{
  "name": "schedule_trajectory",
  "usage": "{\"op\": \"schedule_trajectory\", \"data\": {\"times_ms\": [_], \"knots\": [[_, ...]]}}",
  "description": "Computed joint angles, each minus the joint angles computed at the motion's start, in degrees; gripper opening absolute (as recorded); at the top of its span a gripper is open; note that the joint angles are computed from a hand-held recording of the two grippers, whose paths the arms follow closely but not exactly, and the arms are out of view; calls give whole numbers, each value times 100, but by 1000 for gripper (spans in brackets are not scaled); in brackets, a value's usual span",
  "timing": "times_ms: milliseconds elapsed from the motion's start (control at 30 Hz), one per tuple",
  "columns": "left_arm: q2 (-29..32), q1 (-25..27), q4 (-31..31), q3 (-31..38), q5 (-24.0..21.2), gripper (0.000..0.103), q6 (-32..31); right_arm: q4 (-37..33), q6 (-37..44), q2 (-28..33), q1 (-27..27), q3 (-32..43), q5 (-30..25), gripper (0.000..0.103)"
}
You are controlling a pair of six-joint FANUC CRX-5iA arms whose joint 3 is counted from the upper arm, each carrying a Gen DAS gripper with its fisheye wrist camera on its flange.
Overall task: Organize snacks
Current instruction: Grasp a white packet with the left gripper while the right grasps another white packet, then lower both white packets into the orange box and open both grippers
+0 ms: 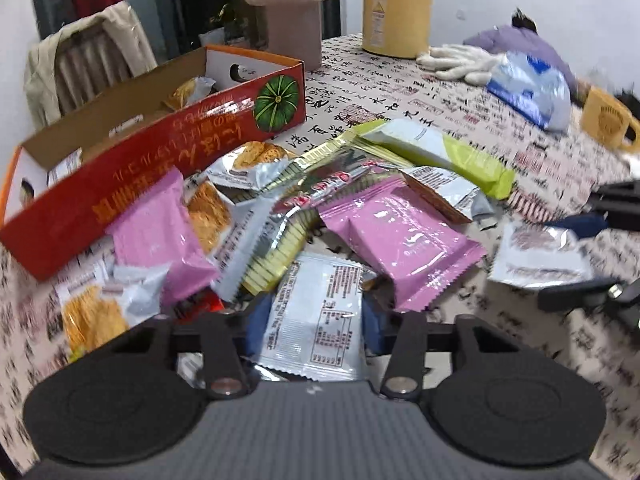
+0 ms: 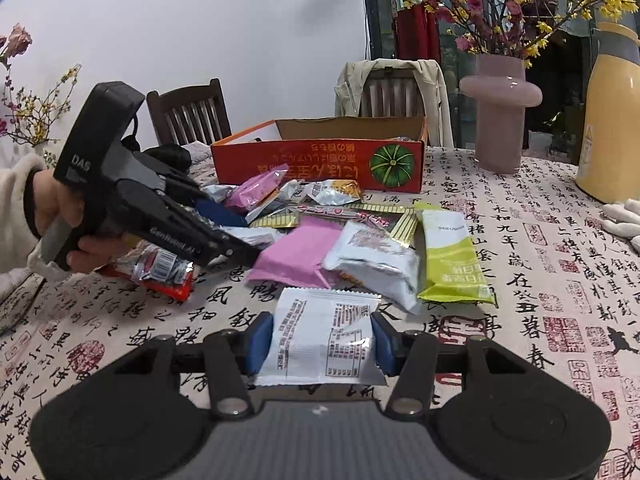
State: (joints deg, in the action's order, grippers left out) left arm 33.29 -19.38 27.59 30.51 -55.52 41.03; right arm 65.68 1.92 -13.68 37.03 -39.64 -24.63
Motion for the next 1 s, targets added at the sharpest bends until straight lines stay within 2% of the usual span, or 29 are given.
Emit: {"op": "schedule_trajectory", "data": {"times_ms": [133, 233, 300, 400, 433, 500, 600, 733, 900, 1000], "knots": [[-530, -76, -80, -754, 564, 41, 289, 118, -127, -27, -7, -35, 30, 51], [-1028, -81, -93, -1369, 976, 41, 743, 395, -357, -93, 11, -99, 4, 51], [-1482, -47, 40, -1976, 1398, 37, 845, 551, -525, -148, 35, -150, 6, 51], [-2204, 28, 610, -3023, 2200, 37, 717, 619, -609, -202, 183, -178, -115, 51], [-2417, 50, 819, -3312, 2389, 37, 693, 609, -613, -209, 250, -175, -179, 51], [-2826, 56, 1555, -3944, 2802, 36, 234, 590, -632, -231, 408, -171, -331, 51], [-3291, 40, 2095, -4546, 3268, 35, -51, 785, -887, -291, 645, -217, -587, 51], [-3796, 57, 2632, -5145, 3537, 35, -195, 977, -1217, -394, 1012, -284, -954, 51], [-4340, 49, 3669, -5837, 3795, 35, -999, 824, -1147, -418, 1502, -226, -1408, 51], [-4476, 71, 3877, -5993, 3830, 35, -1111, 861, -1094, -432, 1726, -203, -1623, 51]]}}
